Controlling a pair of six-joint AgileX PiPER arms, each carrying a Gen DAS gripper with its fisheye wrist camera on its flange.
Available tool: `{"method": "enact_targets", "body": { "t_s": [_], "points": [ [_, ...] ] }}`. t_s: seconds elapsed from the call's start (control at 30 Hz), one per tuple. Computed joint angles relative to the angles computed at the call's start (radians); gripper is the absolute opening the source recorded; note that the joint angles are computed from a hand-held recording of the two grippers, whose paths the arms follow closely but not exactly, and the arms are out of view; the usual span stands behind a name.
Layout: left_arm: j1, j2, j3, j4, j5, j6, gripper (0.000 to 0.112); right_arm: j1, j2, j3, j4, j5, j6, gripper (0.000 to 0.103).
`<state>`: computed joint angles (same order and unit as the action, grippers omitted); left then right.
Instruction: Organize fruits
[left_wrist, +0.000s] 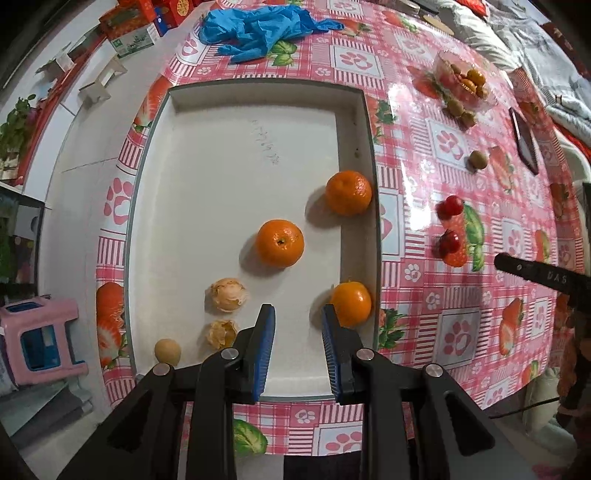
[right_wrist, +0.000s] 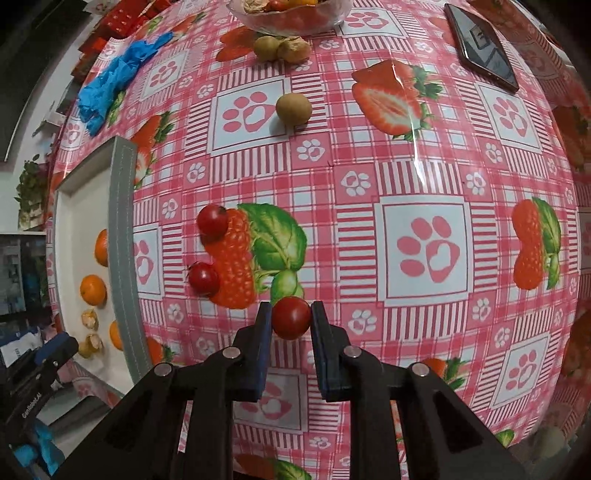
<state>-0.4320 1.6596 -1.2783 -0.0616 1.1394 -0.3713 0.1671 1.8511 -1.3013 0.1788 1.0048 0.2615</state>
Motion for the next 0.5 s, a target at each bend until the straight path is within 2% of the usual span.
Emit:
{"method": "enact_targets", "body": {
  "t_s": [0.17, 0.33, 0.5],
  "points": [
    [0.031, -0.035, 0.02, -0.038, -0.011, 0.045, 0.028, -0.04, -0.102, 0.087, 0.022, 0.01, -0.051, 0.023],
    [0.05, -0.054, 0.022, -0.079, -0.02, 0.09, 0.028, -0.054, -0.138, 0.122, 0.038, 0.005, -0.06, 0.023],
    [-0.005, -0.019, -0.029, -0.068, -0.01, 0.111, 0.028, -0.125, -0.234, 0.2, 0.059, 0.027, -0.111, 0.023]
  ]
}}
